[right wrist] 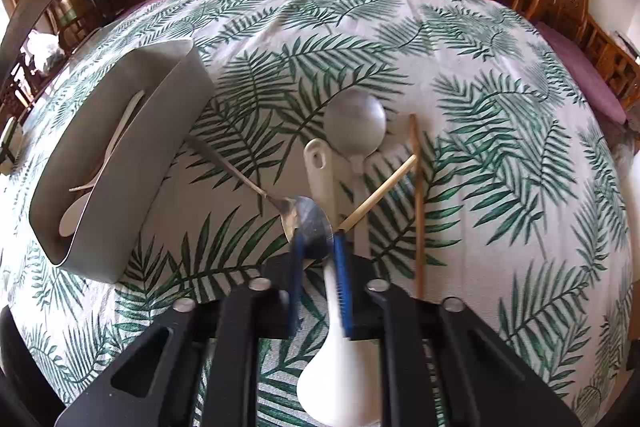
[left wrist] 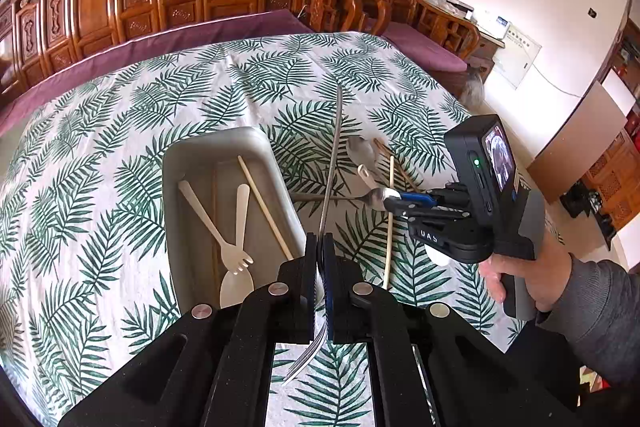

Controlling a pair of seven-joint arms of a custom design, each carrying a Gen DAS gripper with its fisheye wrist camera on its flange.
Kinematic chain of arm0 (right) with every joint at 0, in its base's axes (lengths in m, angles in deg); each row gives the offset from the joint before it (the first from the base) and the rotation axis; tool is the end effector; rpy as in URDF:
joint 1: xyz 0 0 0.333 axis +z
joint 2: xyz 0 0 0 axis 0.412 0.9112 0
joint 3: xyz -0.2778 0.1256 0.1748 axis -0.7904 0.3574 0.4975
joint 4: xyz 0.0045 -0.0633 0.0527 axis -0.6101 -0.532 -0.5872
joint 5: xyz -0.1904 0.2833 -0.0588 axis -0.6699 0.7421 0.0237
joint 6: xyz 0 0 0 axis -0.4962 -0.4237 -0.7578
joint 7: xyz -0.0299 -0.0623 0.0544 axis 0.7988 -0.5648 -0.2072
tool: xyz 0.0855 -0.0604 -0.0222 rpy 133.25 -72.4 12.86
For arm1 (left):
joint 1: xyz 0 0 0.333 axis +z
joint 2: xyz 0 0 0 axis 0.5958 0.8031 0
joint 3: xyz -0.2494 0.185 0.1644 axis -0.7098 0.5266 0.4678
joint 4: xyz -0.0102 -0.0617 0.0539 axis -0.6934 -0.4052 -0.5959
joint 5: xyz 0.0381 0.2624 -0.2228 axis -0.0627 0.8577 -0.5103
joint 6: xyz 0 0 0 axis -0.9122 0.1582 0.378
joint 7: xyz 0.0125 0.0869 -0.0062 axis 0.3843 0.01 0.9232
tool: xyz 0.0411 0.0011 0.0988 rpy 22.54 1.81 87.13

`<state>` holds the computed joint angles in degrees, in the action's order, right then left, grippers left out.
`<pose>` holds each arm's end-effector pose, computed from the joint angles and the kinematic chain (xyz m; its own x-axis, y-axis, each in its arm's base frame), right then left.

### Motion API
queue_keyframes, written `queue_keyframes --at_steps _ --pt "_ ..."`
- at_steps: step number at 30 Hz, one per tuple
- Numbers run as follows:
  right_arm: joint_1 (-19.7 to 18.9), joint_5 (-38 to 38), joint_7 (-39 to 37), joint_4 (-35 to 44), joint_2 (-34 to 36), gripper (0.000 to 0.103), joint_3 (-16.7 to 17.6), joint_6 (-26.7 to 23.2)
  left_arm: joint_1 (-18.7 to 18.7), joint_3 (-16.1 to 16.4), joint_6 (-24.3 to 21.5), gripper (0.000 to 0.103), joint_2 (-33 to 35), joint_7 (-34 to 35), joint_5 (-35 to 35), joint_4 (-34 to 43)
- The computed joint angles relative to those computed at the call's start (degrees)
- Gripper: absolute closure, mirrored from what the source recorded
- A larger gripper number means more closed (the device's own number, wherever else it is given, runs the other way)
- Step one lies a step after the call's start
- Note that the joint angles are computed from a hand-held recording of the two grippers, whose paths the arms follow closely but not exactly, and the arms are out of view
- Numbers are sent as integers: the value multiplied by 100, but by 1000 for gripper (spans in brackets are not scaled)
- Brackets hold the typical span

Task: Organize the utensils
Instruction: 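Carry the metal fork toward the tray with the left tool while the right tool grasps a metal spoon, then lower the metal spoon into the tray with the right tool while the left tool releases the fork there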

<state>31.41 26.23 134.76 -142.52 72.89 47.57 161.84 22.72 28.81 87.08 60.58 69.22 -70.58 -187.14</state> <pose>0.6061 0.1220 0.5102 0.3849 -0.9207 -0.0643 -0.8254 -0.3122 -0.4703 0.4894 -0.2558 0.6138 -0.2580 -0.9525 0.1616 -0.8022 0.1180 -0.5853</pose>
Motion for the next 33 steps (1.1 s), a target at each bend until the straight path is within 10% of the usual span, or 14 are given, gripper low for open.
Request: queue_keyframes --at_steps 33 --pt "18 750 57 -27 -734 101 -155 134 252 243 -347 100 390 -1208 1028 306"
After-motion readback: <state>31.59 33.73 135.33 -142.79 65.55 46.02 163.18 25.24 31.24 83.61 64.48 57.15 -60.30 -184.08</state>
